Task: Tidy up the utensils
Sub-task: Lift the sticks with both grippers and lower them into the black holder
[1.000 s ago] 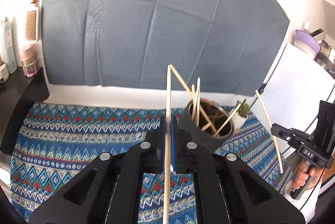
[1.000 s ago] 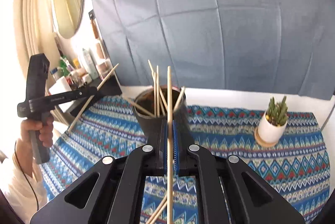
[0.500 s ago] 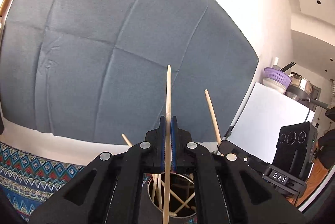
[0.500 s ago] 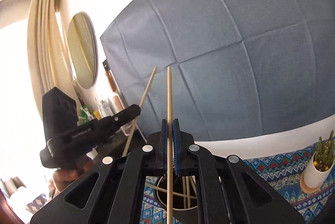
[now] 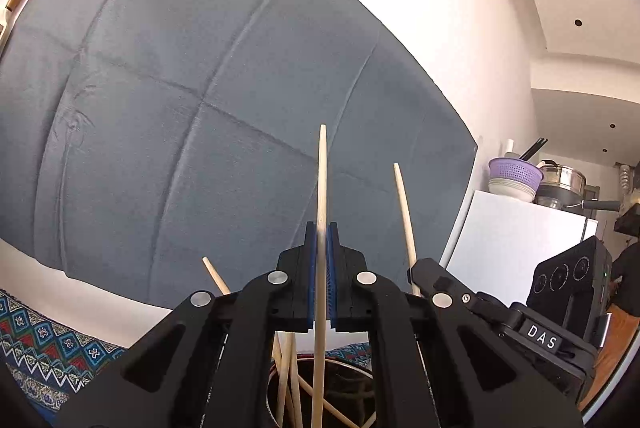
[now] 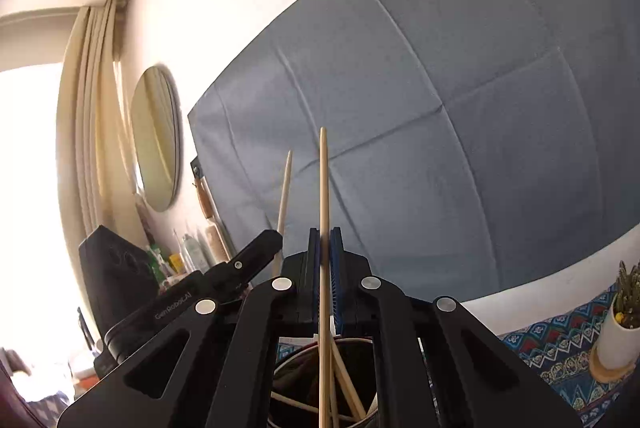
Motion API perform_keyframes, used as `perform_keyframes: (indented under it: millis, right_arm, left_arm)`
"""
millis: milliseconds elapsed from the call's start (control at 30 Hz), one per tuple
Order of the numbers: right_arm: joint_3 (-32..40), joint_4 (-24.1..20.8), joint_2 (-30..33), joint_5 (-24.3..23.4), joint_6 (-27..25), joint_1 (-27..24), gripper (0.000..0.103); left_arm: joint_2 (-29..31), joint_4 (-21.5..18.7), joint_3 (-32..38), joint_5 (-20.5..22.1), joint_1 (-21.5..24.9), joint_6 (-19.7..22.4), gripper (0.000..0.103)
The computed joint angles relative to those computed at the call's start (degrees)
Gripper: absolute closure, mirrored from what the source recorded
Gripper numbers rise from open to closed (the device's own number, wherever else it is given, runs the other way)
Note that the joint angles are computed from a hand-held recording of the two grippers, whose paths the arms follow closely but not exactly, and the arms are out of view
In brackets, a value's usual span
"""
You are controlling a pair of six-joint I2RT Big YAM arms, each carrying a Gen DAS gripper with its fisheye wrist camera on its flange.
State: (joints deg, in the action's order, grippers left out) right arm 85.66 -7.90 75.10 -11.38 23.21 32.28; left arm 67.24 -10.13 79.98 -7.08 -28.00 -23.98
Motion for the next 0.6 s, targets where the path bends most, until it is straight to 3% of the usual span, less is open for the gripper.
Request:
perform_keyframes:
  millis: [67, 267, 367, 467, 533, 600]
  right_arm:
    - [-0.83, 1.63, 0.32, 0.2, 0.6, 0.08, 0.098]
    - [-2.71, 4.49, 0.34, 6.41, -4.44, 1.86, 0.098]
    - [-5.06, 10.11, -0.52, 6.06, -0.71, 1.41, 0.098]
    - [-8.22, 18.12, -1.4, 10.14, 1.14, 2.05, 0.098]
    - [-9.79, 22.18, -1.49, 14.26, 0.25, 3.15, 0.098]
    - [-9.93, 22.49, -1.23, 16.6, -2.51, 4.05, 0.098]
  left_arm:
    - [0.1, 0.85, -1.01, -0.28, -0.4, 1.0, 0.098]
    - [0.85, -1.21, -0.8, 0.06, -0.39, 4.08, 0.098]
    - [0.52, -0.74, -1.15, 1.23, 0.62, 1.58, 0.098]
    - [0.09, -0.29, -1.75, 1.34, 1.2, 0.69, 0.098]
    - [0.12, -0.61, -1.84, 1.44, 1.44, 0.65, 0.098]
    - [0.18, -0.98, -1.95, 1.87, 1.61, 0.23, 0.098]
